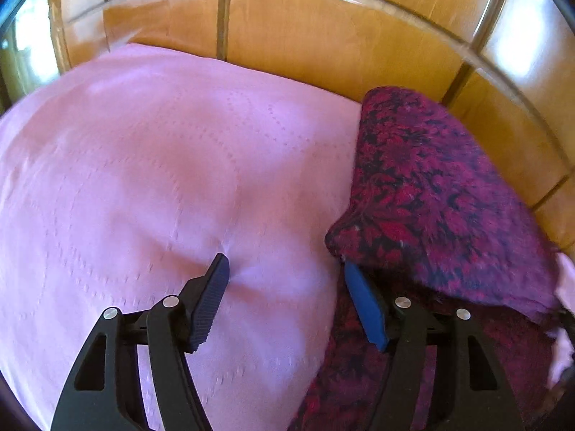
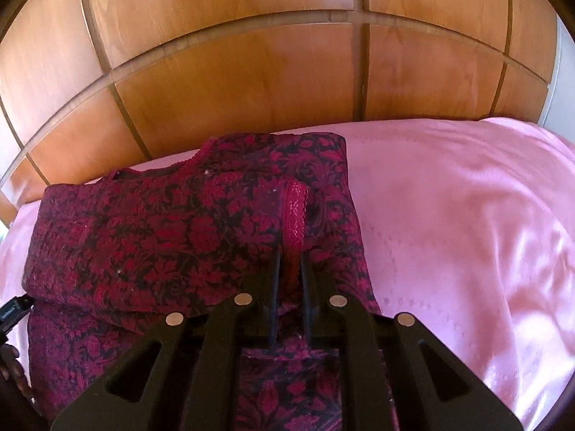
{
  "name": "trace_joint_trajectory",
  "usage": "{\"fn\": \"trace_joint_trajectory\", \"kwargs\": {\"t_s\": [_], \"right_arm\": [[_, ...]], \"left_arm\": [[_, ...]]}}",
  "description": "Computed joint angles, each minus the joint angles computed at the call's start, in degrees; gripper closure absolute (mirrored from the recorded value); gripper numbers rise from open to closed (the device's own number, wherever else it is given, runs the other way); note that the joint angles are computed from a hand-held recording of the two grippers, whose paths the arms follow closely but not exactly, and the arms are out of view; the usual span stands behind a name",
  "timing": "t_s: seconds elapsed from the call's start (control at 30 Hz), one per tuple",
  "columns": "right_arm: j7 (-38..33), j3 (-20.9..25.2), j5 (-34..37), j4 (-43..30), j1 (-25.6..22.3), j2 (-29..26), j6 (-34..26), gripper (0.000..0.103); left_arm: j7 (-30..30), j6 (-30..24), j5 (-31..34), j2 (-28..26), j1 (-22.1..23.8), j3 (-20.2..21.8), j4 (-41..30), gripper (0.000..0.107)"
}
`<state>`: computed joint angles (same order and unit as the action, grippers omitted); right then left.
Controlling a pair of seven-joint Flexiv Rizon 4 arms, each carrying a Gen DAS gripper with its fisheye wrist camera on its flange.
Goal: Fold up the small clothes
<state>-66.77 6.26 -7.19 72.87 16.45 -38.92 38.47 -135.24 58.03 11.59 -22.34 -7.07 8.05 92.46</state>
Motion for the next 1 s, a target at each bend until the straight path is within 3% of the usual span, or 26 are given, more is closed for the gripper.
{"fn": "trace_joint_trajectory", "kwargs": {"t_s": [0.1, 0.17, 0.23, 0.3, 0.37, 0.47, 0.67, 0.83, 0.9, 0.93, 0.97, 1.0], "right_arm": [[-1.4, 1.7, 3.4, -0.8, -2.0, -0.1, -0.1, 0.09], [-2.3, 2.8, 6.4, -1.0, -3.6, 0.5, 0.3, 0.089], [-2.5, 3.2, 8.4, -1.5, -4.4, 0.9, 0.3, 0.079], [-2.6, 3.6, 10.4, -2.3, -5.2, 1.1, 0.3, 0.062], [-2.4, 3.4, 11.3, -3.3, -5.3, 0.8, 0.7, 0.062], [-2.5, 3.2, 11.5, -5.5, -5.1, -0.6, -1.1, 0.062], [-3.8, 3.1, 11.3, -7.4, -4.2, -3.0, -1.4, 0.064], [-3.7, 3.1, 11.5, -9.5, -3.8, -4.8, -1.2, 0.063], [-4.3, 3.0, 11.0, -9.8, -3.7, -5.1, -1.5, 0.069], [-5.0, 2.7, 10.2, -10.1, -3.3, -5.4, -1.7, 0.076], [-5.3, 2.2, 9.1, -10.1, -2.7, -5.6, -1.6, 0.091], [-5.3, 1.0, 7.1, -8.8, -1.6, -4.9, -0.5, 0.094]], "left_arm": [[7.2, 11.5, -8.5, 4.1, 4.5, -4.1, 8.9, 0.041], [12.7, 16.9, -14.3, 5.7, 7.2, -6.5, 12.5, 0.041], [20.9, 20.2, -24.1, 5.9, 11.1, -11.5, 14.8, 0.041], [28.7, 21.9, -34.1, 4.9, 15.1, -17.0, 15.0, 0.041], [34.7, 21.5, -40.9, 3.4, 17.1, -20.6, 13.9, 0.041], [38.6, 20.1, -45.8, -0.1, 17.2, -21.8, 10.0, 0.041], [42.4, 16.0, -53.9, -7.1, 16.6, -21.9, 0.6, 0.041], [39.9, 10.7, -53.5, -11.8, 14.9, -18.9, -6.3, 0.042], [39.9, 9.0, -52.9, -13.4, 14.2, -17.9, -8.9, 0.065], [37.0, 8.8, -48.9, -13.7, 12.5, -15.2, -9.9, 0.07], [36.1, 9.5, -47.1, -13.6, 11.8, -14.1, -10.0, 0.078], [35.1, 11.8, -44.7, -13.1, 10.3, -12.5, -9.2, 0.08]]}}
